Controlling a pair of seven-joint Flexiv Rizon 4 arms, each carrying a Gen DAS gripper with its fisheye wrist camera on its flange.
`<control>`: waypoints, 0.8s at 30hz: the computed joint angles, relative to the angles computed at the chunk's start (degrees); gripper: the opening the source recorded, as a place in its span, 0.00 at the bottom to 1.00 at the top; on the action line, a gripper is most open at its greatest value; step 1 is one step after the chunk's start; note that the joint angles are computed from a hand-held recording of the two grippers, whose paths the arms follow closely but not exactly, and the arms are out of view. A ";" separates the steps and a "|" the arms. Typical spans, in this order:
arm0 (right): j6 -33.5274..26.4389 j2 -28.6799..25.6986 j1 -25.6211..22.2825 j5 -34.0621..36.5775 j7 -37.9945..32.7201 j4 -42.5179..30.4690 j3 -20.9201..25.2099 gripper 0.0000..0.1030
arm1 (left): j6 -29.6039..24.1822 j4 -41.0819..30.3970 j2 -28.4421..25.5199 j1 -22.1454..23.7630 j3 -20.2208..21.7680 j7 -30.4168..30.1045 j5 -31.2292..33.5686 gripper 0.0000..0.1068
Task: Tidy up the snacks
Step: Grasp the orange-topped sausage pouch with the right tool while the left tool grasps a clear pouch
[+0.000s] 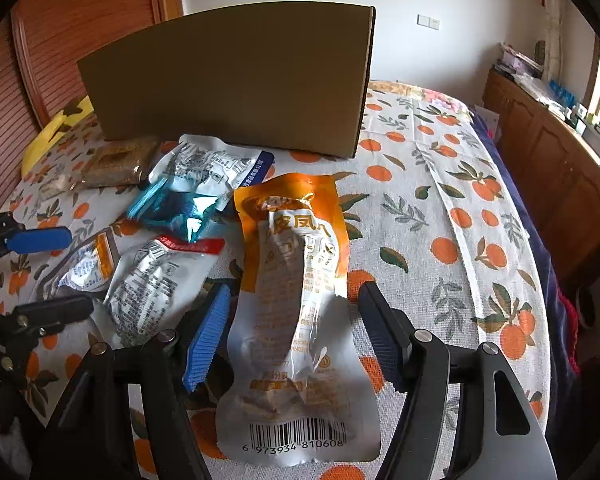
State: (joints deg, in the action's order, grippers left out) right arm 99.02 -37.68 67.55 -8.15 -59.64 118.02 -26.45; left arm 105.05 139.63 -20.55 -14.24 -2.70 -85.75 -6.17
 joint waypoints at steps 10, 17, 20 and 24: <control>0.06 -0.04 0.38 0.31 -0.05 0.09 -0.32 0.66 | 0.12 1.38 0.93 4.78 -4.26 -1.41 1.20 0.55; 0.08 -0.10 0.72 0.46 0.00 0.15 -0.63 0.66 | 1.17 3.51 2.16 10.41 -8.71 -4.74 4.61 0.54; 0.03 -0.13 0.92 0.52 0.09 0.13 -0.79 0.66 | 1.62 4.43 3.14 12.67 -10.05 -6.16 6.06 0.54; -0.14 -0.09 1.05 0.46 0.13 0.17 -0.95 0.66 | 2.15 5.09 4.65 14.17 -10.83 -7.58 7.77 0.54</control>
State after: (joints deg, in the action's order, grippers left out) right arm 98.88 -37.78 68.60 -7.69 -59.51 118.19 -27.40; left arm 107.20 144.72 -15.90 -0.07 -13.53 -93.33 1.60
